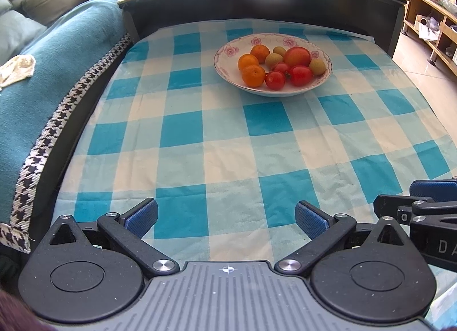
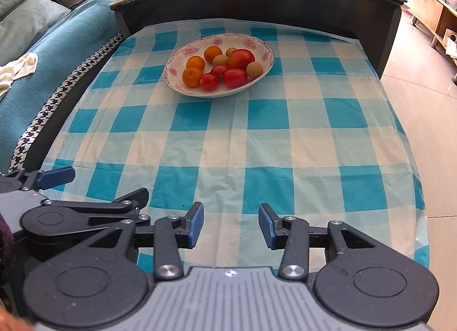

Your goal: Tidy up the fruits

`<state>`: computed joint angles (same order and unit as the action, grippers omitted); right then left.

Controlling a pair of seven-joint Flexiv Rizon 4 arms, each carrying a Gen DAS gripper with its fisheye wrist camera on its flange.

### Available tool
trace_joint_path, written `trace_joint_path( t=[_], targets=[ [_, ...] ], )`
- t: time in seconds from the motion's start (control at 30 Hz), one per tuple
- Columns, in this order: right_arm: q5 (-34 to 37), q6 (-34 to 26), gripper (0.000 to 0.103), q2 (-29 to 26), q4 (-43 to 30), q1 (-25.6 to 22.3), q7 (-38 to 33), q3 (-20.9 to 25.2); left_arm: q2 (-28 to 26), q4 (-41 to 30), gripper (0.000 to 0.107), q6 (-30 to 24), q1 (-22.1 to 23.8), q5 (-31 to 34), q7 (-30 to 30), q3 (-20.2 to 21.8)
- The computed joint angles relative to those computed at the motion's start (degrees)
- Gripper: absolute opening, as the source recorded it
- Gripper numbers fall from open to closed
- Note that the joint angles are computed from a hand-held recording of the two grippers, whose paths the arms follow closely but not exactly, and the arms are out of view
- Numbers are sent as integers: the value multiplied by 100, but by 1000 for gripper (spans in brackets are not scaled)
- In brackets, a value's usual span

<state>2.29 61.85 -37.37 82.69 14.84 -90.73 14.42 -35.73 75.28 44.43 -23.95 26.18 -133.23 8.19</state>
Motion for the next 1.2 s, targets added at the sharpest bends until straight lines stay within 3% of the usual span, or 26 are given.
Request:
trace_joint_path(
  t=[1.2],
  targets=[
    [-26,-74,47,-18,14,40,-2,-14,13,6,103,-47,-84,275,-100,55]
  ],
)
